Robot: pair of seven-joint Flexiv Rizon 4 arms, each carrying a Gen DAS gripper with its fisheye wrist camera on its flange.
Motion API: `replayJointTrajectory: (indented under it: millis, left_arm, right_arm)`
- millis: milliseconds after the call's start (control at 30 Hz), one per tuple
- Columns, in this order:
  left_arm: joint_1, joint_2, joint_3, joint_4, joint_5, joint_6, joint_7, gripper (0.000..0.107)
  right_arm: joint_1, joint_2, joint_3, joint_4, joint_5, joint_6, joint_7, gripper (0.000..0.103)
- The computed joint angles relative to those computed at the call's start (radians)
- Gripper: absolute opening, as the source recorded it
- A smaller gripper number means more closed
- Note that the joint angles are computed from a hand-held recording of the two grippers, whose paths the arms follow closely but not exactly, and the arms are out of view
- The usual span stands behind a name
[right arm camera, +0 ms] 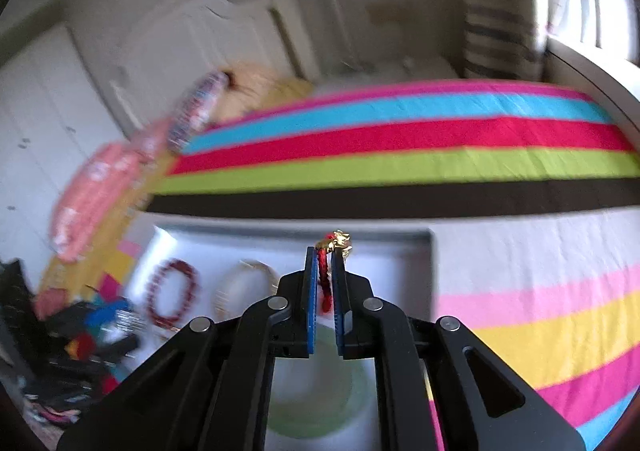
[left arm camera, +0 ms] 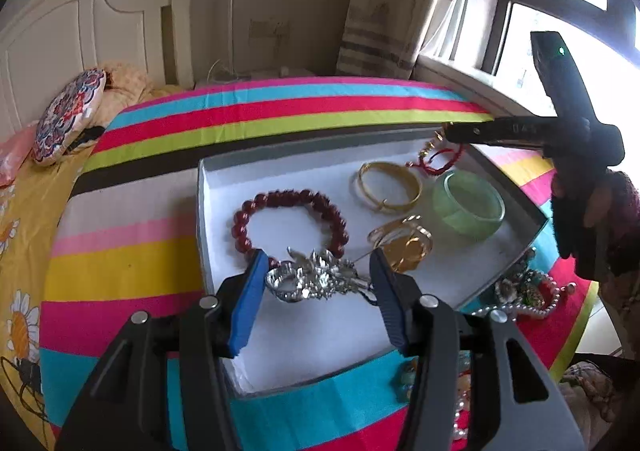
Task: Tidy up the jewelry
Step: 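Lower the red string bracelet into the tray while the left tool releases the silver brooch there, then move the left tool to the gold ring while the right reaches the agate bead bracelet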
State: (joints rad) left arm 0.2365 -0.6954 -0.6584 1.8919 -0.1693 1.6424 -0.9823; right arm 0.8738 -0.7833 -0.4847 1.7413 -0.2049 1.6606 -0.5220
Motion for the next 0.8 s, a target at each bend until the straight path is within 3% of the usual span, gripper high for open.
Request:
replayJointTrajectory:
  millis: [100,233,300,400,633,800]
  left_arm:
    - [-0.008,0.005,0.013,0.011,0.001,0.03,-0.02,0.076]
    - [0.036,0.009,-0.027,0.037,0.027,0.042,-0.035,0.083]
    - [0.051,0.015,-0.037,0.054,0.042,0.058,-0.048,0.085]
    - [0.022,0.043,0.015,0.076,0.053,0.115,-0.105,0.096]
    - [0.174,0.052,-0.086,0.167,0.156,0.211,-0.234,0.1]
    - [0.282,0.062,-0.131,0.216,0.225,0.211,-0.317,0.1]
  right_arm:
    - [-0.007,0.014,0.011,0.031,0.025,0.024,0.016,0.019]
    - [0.066,0.023,-0.061,0.084,0.074,0.089,-0.003,0.06]
    - [0.115,0.024,-0.107,0.109,0.109,0.119,-0.032,0.06]
    - [0.169,0.029,-0.152,0.128,0.15,0.125,-0.076,0.06]
    - [0.242,0.054,-0.171,0.19,0.273,0.202,-0.167,0.06]
    - [0.281,0.069,-0.167,0.224,0.354,0.224,-0.229,0.061]
